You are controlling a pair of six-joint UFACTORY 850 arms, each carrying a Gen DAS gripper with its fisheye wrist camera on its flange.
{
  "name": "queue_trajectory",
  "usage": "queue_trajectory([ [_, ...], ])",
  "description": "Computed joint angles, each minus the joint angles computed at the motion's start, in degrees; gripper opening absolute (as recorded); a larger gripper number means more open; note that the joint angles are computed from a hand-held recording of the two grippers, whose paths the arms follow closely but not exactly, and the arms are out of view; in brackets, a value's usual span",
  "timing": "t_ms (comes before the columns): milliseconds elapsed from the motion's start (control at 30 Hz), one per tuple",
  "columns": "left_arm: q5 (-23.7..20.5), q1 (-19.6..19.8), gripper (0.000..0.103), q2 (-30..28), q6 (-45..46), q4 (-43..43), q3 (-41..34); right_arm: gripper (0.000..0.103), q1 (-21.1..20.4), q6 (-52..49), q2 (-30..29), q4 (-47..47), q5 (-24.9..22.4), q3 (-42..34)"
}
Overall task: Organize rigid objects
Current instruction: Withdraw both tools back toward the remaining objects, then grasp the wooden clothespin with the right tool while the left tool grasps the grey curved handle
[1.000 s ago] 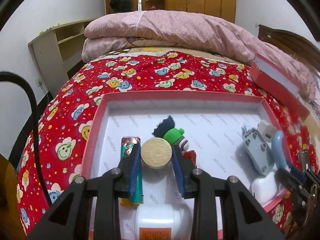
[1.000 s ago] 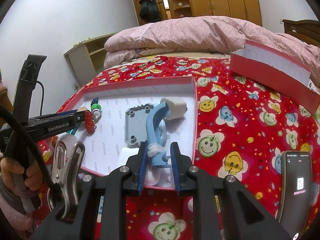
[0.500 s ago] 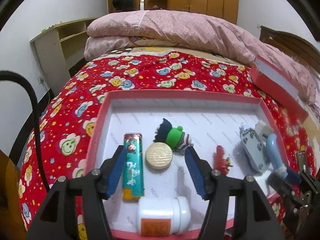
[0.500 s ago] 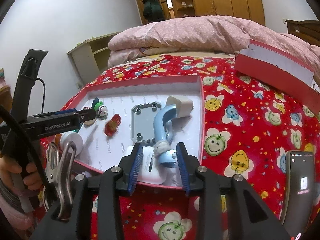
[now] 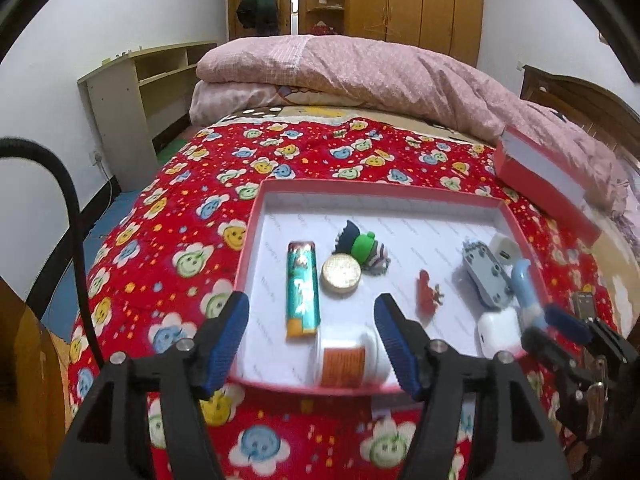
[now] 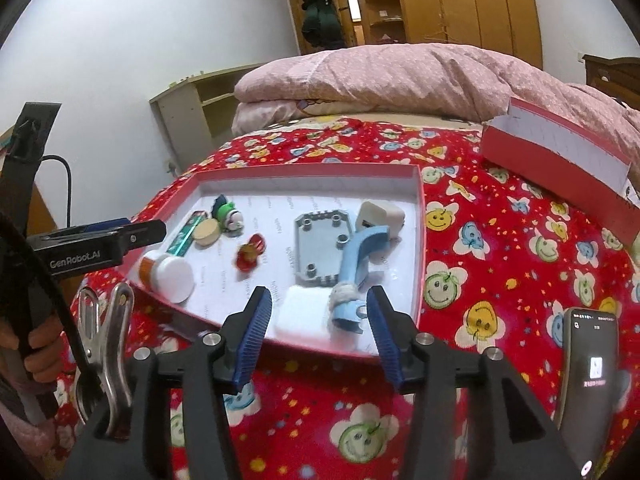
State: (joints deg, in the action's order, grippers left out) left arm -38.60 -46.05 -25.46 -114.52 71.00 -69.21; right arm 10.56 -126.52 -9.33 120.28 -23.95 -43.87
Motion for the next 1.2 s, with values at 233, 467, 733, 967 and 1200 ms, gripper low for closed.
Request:
queue_trajectory([
  [233, -0.23, -2.5, 0.07, 2.38, -1.94, 0.24, 3.21, 0.053, -0.76, 3.49, 3.74, -4.95, 0.05, 2.76],
  [467, 0.63, -4.23, 0.07, 2.86, -3.11, 0.13, 4.63, 0.054, -2.08, 7.97, 6.71, -10.37, 0.09, 4.96],
  [733, 6.95, -4.49, 0.07, 2.2, -3.84, -0.15, 5.35, 0.054, -3.28, 11.53, 9.62, -16.57, 0.69, 7.81],
  [967, 10.2, -4.7, 0.085, -1.27, -3.74, 1.95, 2.64, 0.054, -3.82, 12.78, 11.48, -20.17, 2.11, 10.86],
  [1200, 11.43, -4.33, 0.087, -4.58, -3.85, 2.5, -0.55, 0.063, -4.87, 16.08, 13.84, -25.15, 3.01, 14.19],
])
